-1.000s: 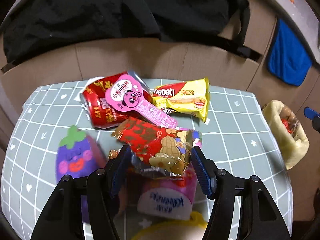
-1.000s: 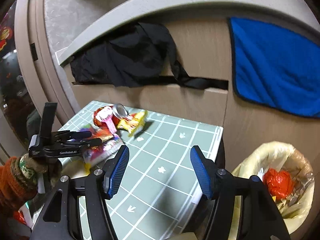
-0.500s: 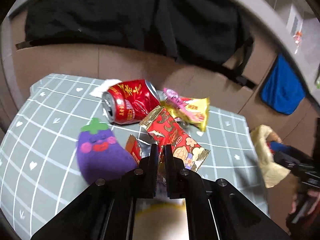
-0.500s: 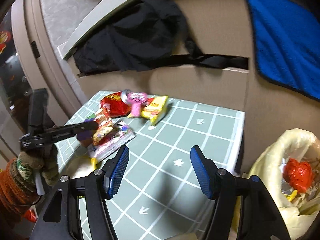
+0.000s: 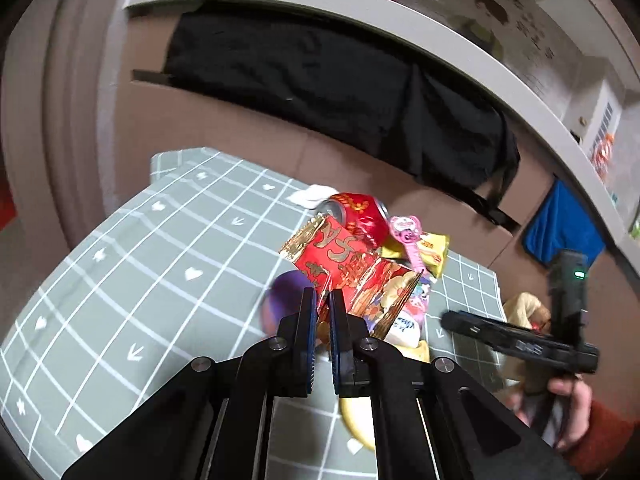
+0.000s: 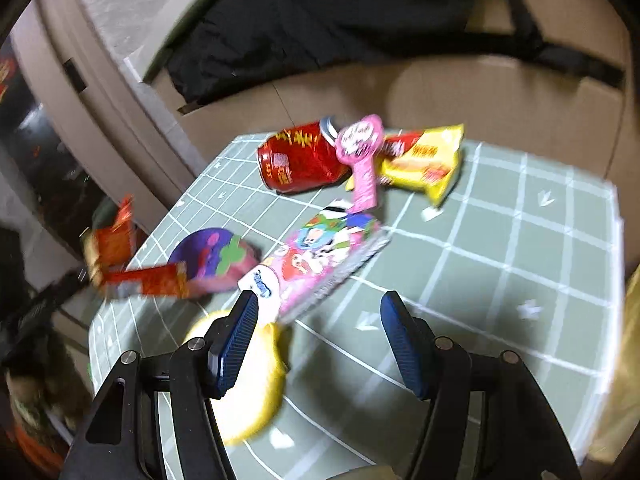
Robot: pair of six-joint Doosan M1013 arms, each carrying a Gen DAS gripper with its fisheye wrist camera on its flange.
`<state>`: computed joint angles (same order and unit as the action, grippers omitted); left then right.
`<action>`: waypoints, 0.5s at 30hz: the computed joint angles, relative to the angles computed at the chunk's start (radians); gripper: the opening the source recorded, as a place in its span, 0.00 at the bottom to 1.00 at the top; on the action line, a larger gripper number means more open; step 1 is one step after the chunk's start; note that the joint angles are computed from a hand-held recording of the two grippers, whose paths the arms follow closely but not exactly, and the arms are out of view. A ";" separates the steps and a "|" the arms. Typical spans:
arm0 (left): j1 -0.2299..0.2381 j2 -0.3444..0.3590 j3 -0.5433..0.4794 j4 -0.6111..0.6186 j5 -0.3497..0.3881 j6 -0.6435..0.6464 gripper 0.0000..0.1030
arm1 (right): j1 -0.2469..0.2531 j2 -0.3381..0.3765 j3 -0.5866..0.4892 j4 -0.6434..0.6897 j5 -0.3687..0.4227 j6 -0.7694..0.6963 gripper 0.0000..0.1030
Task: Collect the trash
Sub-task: 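Grasp the red peanut snack bag with the left tool while the right tool grasps the pink tissue pack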
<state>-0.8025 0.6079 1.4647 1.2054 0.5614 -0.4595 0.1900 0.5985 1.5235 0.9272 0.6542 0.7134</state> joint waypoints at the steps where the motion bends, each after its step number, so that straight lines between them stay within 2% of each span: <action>1: -0.001 -0.006 0.014 0.018 0.000 -0.030 0.06 | 0.008 0.008 -0.010 -0.012 -0.008 0.024 0.59; 6: -0.002 -0.034 0.074 0.078 0.005 -0.133 0.06 | 0.049 0.051 -0.071 -0.133 -0.065 0.182 0.60; 8: -0.002 -0.039 0.085 0.081 0.009 -0.142 0.06 | 0.068 0.070 -0.102 -0.232 -0.078 0.274 0.60; 12: 0.002 -0.044 0.104 0.099 -0.015 -0.178 0.06 | 0.097 0.084 -0.124 -0.353 -0.124 0.341 0.62; 15: 0.006 -0.040 0.104 0.101 -0.031 -0.188 0.06 | 0.113 0.089 -0.136 -0.453 -0.128 0.396 0.64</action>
<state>-0.7962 0.5682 1.5686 1.3068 0.5305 -0.6473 0.3030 0.6873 1.3879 0.4747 0.5264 1.1092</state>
